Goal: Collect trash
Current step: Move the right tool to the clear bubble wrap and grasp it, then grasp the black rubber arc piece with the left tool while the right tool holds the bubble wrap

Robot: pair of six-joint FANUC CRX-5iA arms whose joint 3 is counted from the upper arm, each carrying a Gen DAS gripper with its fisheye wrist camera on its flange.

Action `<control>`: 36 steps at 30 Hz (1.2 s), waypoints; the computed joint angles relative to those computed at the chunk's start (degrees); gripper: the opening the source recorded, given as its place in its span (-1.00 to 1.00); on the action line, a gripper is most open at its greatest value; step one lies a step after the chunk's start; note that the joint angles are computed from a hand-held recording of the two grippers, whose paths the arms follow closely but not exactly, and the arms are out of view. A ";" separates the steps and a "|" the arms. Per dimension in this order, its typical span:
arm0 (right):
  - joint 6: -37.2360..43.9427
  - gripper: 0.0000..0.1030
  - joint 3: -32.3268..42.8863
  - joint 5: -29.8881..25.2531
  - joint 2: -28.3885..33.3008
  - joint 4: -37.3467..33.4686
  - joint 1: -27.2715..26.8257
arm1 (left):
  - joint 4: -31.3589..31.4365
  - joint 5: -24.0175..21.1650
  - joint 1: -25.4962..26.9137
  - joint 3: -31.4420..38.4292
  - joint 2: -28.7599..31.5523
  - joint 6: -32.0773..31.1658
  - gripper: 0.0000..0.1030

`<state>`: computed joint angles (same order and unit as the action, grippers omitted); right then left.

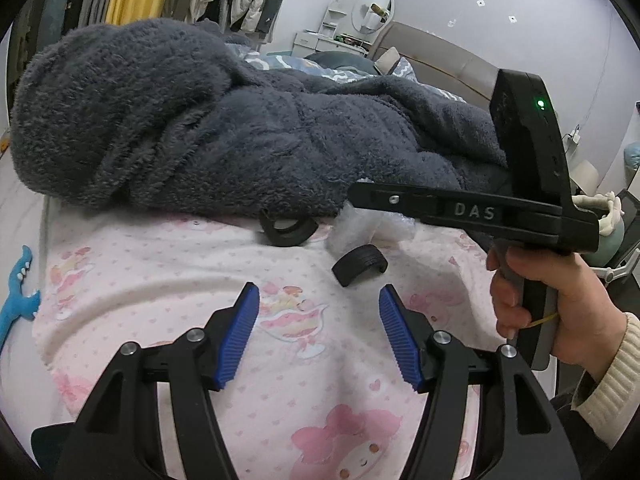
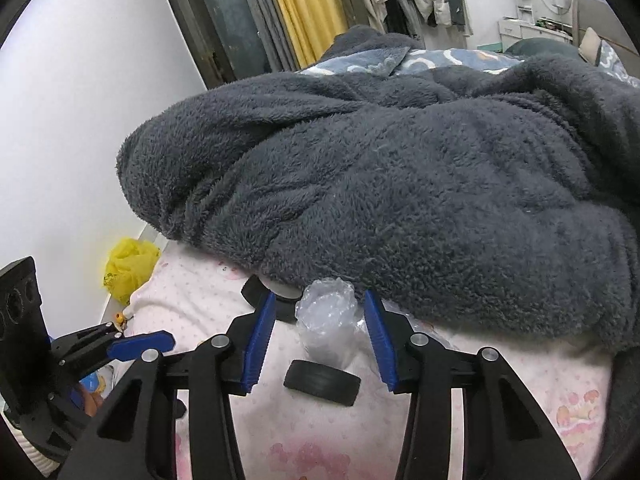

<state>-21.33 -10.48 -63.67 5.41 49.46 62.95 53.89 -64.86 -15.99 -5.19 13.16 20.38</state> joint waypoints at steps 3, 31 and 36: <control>1.33 -0.43 0.35 0.94 0.42 -1.96 -0.78 | 0.10 -0.18 -0.61 0.06 0.21 0.02 0.32; -16.20 -0.47 -10.70 -6.21 -9.28 11.63 5.10 | -13.26 10.74 -11.47 4.67 1.61 22.52 0.36; -14.56 -0.47 -10.17 -6.75 -9.33 11.17 5.66 | -17.51 11.33 -12.06 7.02 2.69 27.62 0.18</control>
<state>-35.89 -20.65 -70.42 -3.93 60.63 68.61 36.38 -53.53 -28.05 1.83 15.85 47.99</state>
